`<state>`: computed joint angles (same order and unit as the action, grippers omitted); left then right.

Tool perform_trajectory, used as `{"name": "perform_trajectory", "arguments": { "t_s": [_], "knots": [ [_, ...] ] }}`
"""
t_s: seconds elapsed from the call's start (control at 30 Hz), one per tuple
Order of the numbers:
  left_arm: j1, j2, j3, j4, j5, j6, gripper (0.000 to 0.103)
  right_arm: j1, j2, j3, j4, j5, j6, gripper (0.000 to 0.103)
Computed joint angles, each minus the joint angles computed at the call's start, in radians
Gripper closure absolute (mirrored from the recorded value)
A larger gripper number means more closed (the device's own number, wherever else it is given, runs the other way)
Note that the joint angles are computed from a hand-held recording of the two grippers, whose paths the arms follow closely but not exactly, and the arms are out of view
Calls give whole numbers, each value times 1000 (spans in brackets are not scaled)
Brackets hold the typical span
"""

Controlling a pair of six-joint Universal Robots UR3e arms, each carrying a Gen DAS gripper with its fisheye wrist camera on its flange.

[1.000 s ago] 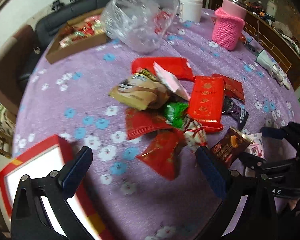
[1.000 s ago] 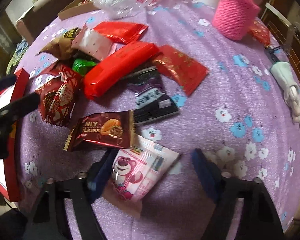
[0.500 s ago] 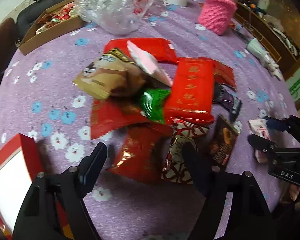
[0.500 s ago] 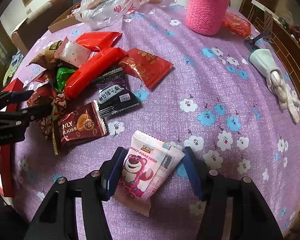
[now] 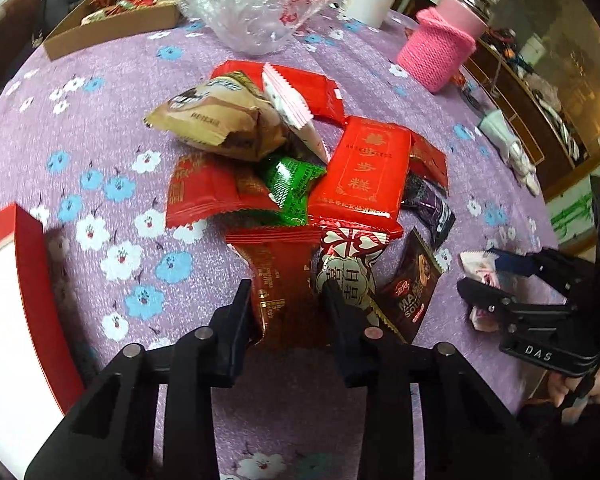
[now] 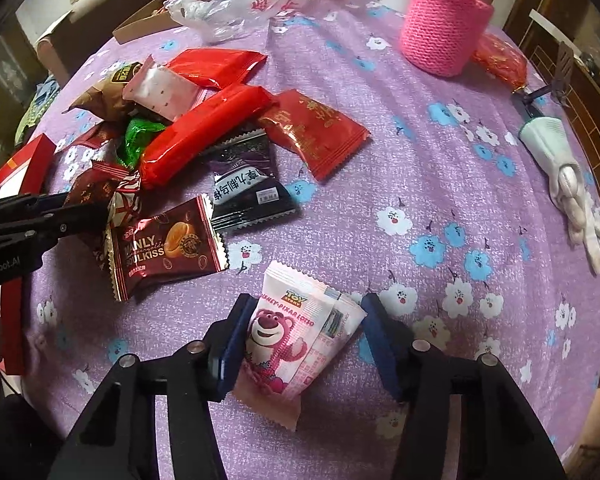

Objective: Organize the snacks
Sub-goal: 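Grasp the red gold-printed snack packet with the left gripper while right holds pink packet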

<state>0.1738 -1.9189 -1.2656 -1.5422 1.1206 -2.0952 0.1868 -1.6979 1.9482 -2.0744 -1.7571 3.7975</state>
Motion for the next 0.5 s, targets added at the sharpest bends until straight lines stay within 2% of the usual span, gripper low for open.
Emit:
{"name": "perform_trajectory", "arguments": {
  "t_s": [0.03, 0.1, 0.3, 0.5],
  "knots": [
    [2, 1, 2, -5, 2, -14, 74, -6, -8, 9, -9, 7, -4, 49],
    [13, 13, -2, -13, 3, -33, 75, -26, -49, 55, -55, 31, -15, 61],
    [56, 105, -73, 2, -31, -10, 75, -89, -124, 111, -74, 95, -67, 62],
    [161, 220, -105, -39, -73, 52, 75, -114, -192, 147, -186, 174, -131, 62]
  ]
}}
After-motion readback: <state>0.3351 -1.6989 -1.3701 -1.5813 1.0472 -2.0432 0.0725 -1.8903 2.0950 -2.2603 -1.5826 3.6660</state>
